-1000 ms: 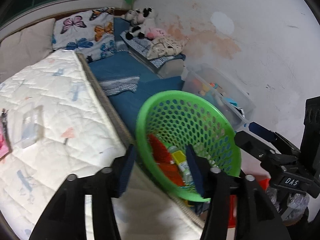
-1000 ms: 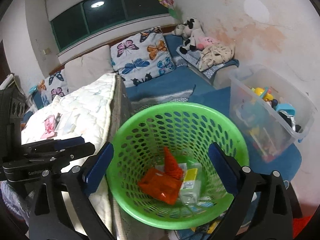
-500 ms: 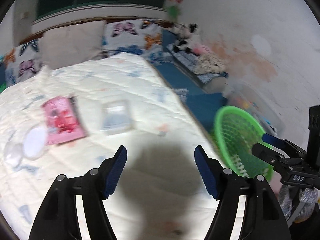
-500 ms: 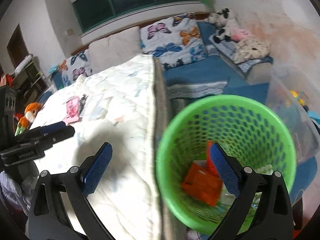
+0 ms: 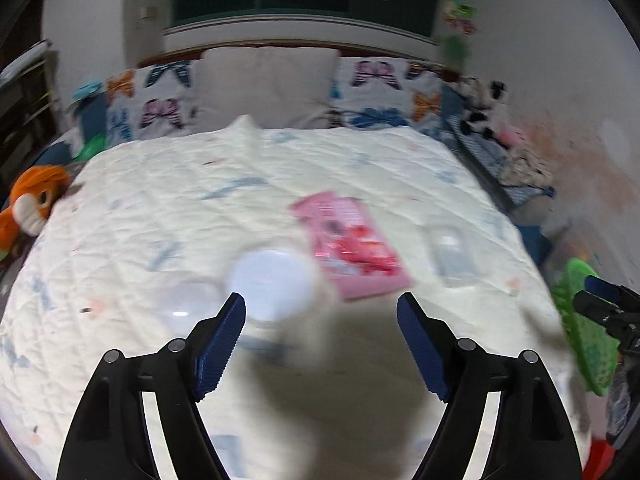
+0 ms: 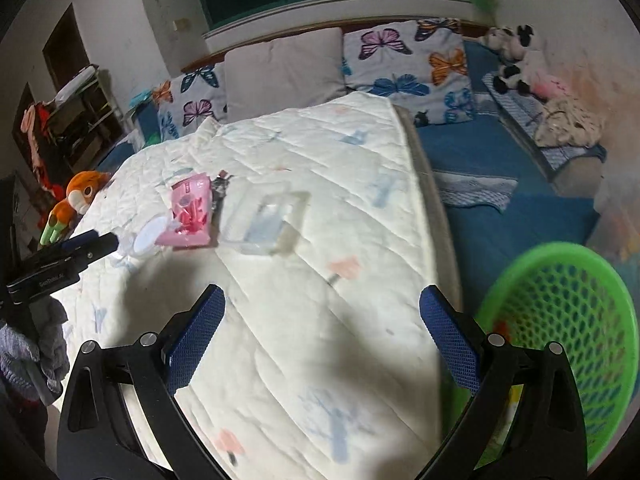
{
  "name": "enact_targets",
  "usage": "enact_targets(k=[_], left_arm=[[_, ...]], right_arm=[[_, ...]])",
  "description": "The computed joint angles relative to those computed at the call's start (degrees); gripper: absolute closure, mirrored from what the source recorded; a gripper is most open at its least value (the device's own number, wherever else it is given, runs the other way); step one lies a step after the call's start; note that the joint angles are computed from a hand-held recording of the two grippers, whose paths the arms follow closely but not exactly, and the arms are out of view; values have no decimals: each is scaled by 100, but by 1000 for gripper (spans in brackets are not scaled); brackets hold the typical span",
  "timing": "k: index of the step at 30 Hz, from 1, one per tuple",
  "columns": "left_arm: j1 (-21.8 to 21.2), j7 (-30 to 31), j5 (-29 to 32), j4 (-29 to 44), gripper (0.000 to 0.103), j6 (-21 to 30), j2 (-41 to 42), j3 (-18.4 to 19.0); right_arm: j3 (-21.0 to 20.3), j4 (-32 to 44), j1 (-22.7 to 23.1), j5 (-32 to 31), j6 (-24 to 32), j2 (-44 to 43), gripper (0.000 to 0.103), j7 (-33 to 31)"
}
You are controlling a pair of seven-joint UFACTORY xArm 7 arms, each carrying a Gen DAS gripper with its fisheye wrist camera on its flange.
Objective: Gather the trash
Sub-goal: 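Swing both tools back toward the clear containers on the bed, then grasp the clear round container with the left tool while the right tool grasps the clear tray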
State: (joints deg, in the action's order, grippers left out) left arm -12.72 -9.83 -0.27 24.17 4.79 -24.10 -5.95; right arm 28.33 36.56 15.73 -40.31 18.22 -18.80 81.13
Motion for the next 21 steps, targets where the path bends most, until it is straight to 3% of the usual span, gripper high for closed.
enact_targets(k=[4,11,18,21], left_arm=[[323,89,47,40,27,-33,168,212],[660,281,45,190,27,-98,549,395],[365,804,-439,346,23,-116,916,871],[17,1225,-947,486,21,-51,1108,1222]], right_arm=[[33,621,-110,-403,58,756,6,171],[-402,1653,296,-571,219,1932,8,18],[-852,2590,772,-253,542,2874,11,-507],[-1030,2879,969,-50,712,3163,13,-721]])
